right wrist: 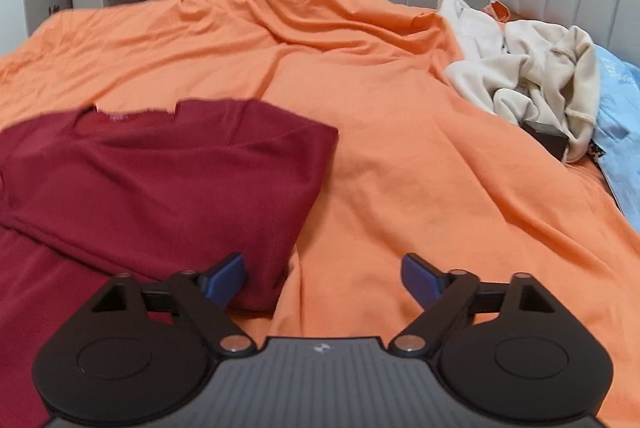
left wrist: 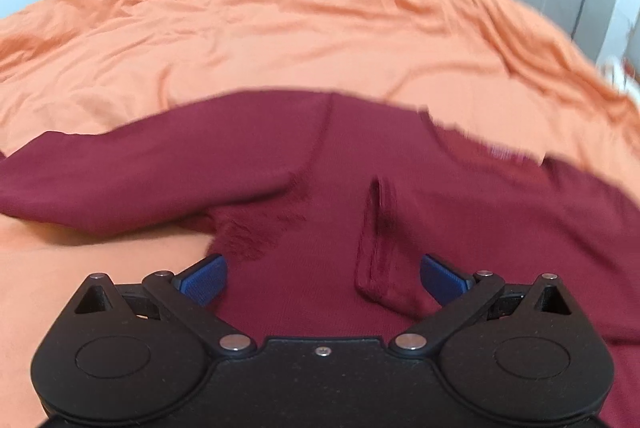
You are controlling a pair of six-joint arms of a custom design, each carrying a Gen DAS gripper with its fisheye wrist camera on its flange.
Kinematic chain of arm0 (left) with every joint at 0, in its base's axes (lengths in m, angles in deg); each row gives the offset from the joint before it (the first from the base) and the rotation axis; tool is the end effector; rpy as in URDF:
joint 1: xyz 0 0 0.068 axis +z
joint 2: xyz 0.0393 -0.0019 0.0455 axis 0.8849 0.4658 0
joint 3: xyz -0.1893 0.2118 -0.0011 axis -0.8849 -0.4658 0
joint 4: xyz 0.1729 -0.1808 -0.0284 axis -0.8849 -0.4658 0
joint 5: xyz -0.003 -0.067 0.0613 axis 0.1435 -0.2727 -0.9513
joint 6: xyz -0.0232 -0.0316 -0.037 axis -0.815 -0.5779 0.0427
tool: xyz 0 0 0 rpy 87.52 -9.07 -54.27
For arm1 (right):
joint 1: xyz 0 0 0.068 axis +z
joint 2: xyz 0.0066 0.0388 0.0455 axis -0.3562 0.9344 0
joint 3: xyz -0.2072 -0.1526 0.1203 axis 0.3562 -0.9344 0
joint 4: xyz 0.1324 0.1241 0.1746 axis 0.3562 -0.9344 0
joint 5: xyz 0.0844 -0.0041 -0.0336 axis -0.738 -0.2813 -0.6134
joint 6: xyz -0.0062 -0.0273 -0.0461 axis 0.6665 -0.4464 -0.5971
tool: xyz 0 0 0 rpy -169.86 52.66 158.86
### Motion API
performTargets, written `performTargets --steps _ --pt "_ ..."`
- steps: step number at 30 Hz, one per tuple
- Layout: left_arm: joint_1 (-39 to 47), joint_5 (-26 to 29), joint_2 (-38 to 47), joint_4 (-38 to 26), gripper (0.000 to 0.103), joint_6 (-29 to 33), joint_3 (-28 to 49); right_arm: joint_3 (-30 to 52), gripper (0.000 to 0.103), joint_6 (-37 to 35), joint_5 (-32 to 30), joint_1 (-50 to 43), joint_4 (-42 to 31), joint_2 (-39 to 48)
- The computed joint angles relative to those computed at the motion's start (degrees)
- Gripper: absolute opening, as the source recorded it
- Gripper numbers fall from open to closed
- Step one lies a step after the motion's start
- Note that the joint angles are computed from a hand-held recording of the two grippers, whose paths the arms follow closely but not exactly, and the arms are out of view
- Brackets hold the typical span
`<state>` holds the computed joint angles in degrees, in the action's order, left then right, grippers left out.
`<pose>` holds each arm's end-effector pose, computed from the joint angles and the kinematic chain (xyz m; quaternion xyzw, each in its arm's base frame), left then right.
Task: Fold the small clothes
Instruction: 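Grasp the other sleeve cuff with the left gripper and lift it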
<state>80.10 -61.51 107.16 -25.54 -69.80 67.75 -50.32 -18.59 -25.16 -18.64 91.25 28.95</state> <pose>0.3286 0.0927 0.1240 0.0143 0.9177 -0.0690 0.3909 0.1470 -0.0039 0.1365 0.1486 0.8880 -0.0644 0.4305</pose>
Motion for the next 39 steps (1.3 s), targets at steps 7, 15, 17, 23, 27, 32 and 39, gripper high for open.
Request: performTargets --steps 7,15,17,23,27,32,39 --pt "11.1 7.0 -5.0 -9.0 0.103 -2.1 4.5 -2.1 0.103 -3.0 -14.7 -4.7 -5.1 -17.9" --pt "26.7 11.7 -0.9 -12.6 0.103 2.3 15.3 -1.2 0.103 -1.5 -14.5 4.7 -10.0 -26.0" --pt "29.7 11.6 3.0 -15.4 0.103 0.8 21.2 -1.5 0.103 -1.9 -10.1 10.4 -7.5 -24.0" --pt "34.5 14.0 17.0 -27.4 0.103 -7.1 42.4 -2.2 0.103 -1.0 -3.8 20.3 0.8 -15.0" --pt "36.0 19.4 24.4 -32.9 0.102 -12.3 52.6 -2.4 0.103 -0.4 -2.5 22.6 4.2 -9.7" --pt "35.8 22.6 27.8 -29.5 0.098 -20.7 55.4 -2.9 0.103 -0.7 -4.3 21.0 7.1 -5.6" --pt "35.2 20.9 31.1 -18.4 0.072 -34.4 55.9 -3.6 0.103 -1.2 -6.2 19.1 8.4 -4.8"
